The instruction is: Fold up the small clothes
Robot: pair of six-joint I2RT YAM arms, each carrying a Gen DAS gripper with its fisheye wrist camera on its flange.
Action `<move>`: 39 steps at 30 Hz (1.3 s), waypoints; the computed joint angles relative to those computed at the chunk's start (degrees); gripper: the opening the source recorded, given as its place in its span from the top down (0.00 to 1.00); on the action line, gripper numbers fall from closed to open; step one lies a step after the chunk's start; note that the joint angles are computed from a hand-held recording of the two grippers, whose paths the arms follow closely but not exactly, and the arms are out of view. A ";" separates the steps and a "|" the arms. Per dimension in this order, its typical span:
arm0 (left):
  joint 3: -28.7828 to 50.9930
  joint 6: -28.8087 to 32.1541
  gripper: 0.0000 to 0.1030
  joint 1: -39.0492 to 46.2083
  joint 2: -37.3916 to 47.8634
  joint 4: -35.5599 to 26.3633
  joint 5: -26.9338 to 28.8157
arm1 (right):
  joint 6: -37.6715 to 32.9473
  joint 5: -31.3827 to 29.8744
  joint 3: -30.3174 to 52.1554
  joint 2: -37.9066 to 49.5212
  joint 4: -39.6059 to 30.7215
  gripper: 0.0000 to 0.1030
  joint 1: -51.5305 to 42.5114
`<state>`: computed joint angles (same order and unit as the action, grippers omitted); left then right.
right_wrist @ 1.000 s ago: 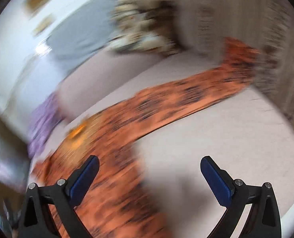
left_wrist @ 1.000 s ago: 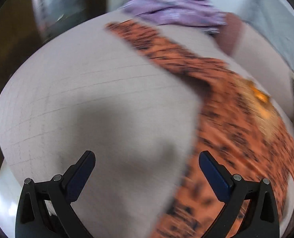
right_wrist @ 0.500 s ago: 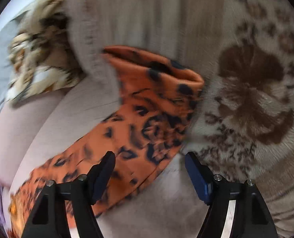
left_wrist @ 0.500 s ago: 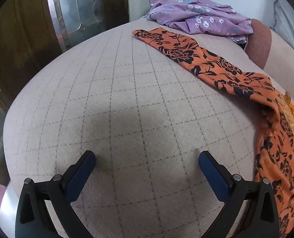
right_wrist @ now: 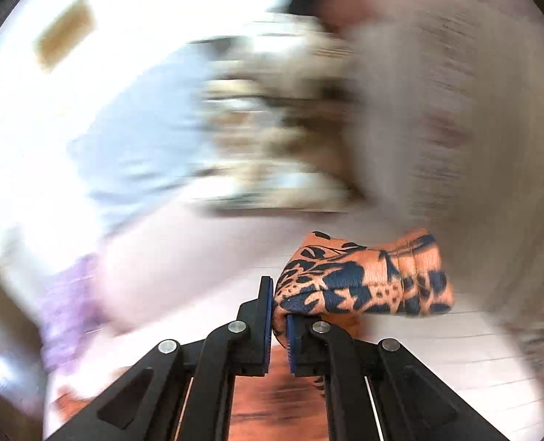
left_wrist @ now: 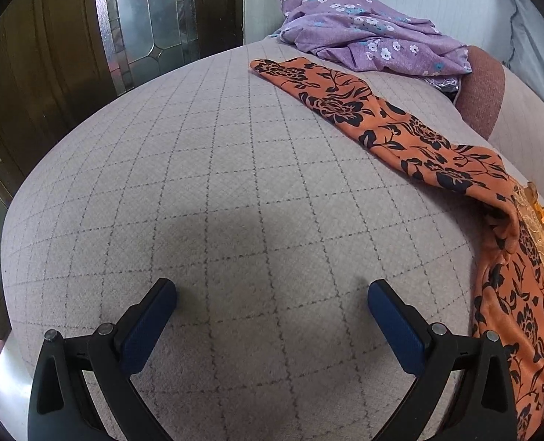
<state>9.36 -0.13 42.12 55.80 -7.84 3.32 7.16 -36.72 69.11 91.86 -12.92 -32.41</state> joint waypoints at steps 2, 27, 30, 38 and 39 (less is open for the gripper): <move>0.11 0.47 0.00 1.19 -0.31 -0.50 1.42 | 2.72 0.79 -5.62 -8.25 2.49 0.94 9.65; 0.49 0.57 0.00 3.45 -1.15 -2.44 4.57 | 25.05 3.13 -21.60 8.73 25.89 0.10 50.66; 0.45 0.36 0.00 2.52 -0.41 -1.77 3.61 | 25.36 -2.89 -11.40 23.42 22.71 0.10 53.87; 13.26 4.03 0.00 17.18 8.77 -10.11 33.33 | 15.41 12.86 -26.68 7.61 31.94 0.05 57.39; 16.34 2.64 0.00 16.15 11.97 -9.13 34.16 | 13.31 17.29 -28.29 8.23 32.39 0.05 58.20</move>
